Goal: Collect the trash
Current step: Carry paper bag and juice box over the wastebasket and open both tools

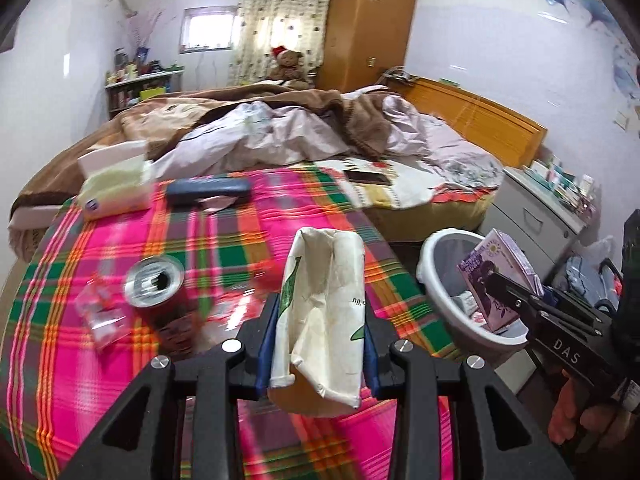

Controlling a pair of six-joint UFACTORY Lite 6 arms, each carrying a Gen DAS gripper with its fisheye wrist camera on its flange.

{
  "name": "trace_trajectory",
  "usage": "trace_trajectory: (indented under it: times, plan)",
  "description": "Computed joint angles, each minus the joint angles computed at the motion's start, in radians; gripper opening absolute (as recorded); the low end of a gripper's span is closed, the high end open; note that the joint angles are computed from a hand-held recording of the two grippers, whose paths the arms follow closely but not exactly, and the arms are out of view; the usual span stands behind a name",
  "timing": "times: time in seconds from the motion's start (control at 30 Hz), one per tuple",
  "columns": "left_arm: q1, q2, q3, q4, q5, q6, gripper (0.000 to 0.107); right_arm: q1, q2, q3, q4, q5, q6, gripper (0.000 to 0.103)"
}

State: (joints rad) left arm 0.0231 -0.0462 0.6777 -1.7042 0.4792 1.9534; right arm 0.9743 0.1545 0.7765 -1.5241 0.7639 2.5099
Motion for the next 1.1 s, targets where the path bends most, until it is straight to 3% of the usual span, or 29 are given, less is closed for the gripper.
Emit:
trace_trajectory:
  times: [0.43,0.67,1.1]
  plan:
    - [-0.393,0.062,0.1,-0.154,-0.155,0.007,0.037,-0.102,-0.239,-0.224,0.035,0.019,-0.038,0.038]
    - [-0.524,0.161,0.187,-0.209,-0.2,0.017,0.037,-0.159,-0.335,-0.31,0.07,0.018,-0.09,0.038]
    - [-0.686,0.409,0.407,-0.16,-0.247,-0.085,0.038,-0.426,-0.335,-0.401,-0.091,-0.203,-0.094,0.038]
